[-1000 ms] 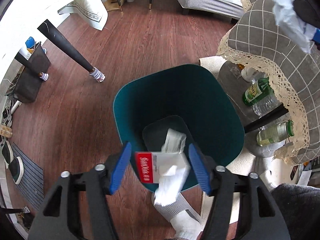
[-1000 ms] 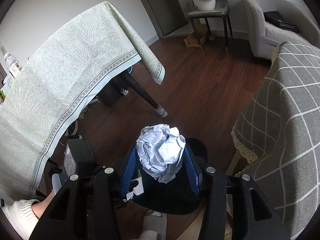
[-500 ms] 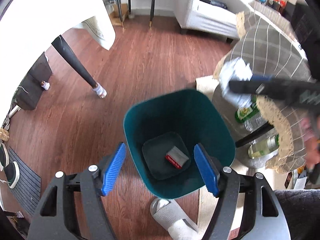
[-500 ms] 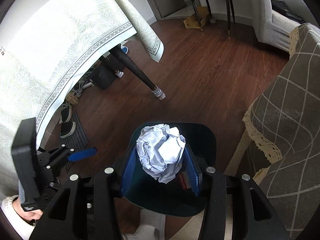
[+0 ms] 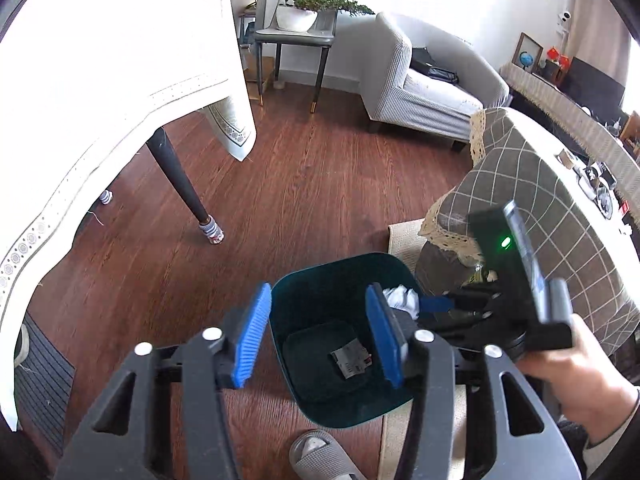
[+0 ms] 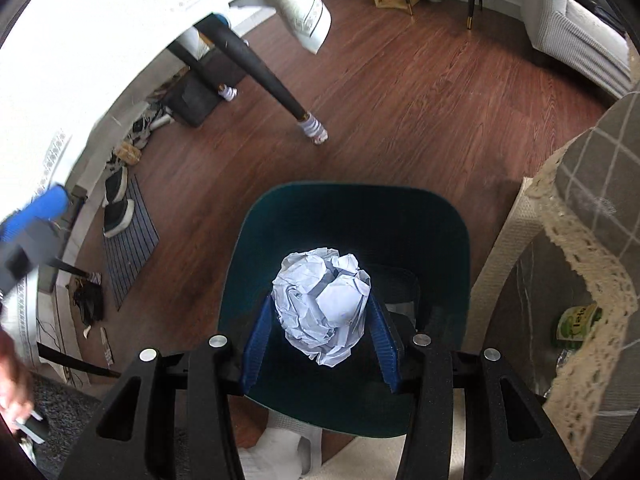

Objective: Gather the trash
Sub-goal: 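Open the right gripper over the bin to drop the paper ball, then move both grippers back from the bin to the table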

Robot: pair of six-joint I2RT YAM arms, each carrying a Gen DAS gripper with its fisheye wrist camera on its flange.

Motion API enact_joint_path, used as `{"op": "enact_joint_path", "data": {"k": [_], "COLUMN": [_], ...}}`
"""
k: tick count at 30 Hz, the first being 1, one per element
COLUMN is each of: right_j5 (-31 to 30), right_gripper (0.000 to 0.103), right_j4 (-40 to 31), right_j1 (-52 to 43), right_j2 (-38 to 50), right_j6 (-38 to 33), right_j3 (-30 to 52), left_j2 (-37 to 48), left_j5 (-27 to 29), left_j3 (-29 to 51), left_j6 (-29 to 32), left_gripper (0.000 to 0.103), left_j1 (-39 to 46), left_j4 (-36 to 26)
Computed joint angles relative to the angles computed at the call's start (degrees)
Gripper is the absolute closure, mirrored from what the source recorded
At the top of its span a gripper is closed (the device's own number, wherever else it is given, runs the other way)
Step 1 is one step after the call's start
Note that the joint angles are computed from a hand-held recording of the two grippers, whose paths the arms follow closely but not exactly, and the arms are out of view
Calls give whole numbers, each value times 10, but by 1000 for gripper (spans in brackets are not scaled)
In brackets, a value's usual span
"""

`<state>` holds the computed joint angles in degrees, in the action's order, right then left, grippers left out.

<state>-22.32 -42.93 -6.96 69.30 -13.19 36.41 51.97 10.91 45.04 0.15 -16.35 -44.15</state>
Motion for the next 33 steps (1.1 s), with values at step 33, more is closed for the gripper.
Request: {"op": "enact_joint_path", "data": {"k": [33], "right_j5": [-65], "right_gripper": [45], "right_j4": [-229], "right_j1": [-165], "right_j2": [-164], "right_j6": [-207], "right_j3": [75], "left_j2": [-38], "left_j5": [-115], "left_j3": [116], "left_j6": [-92], "left_gripper": [63], "left_j1": [-206], "left_j4": [-19]}}
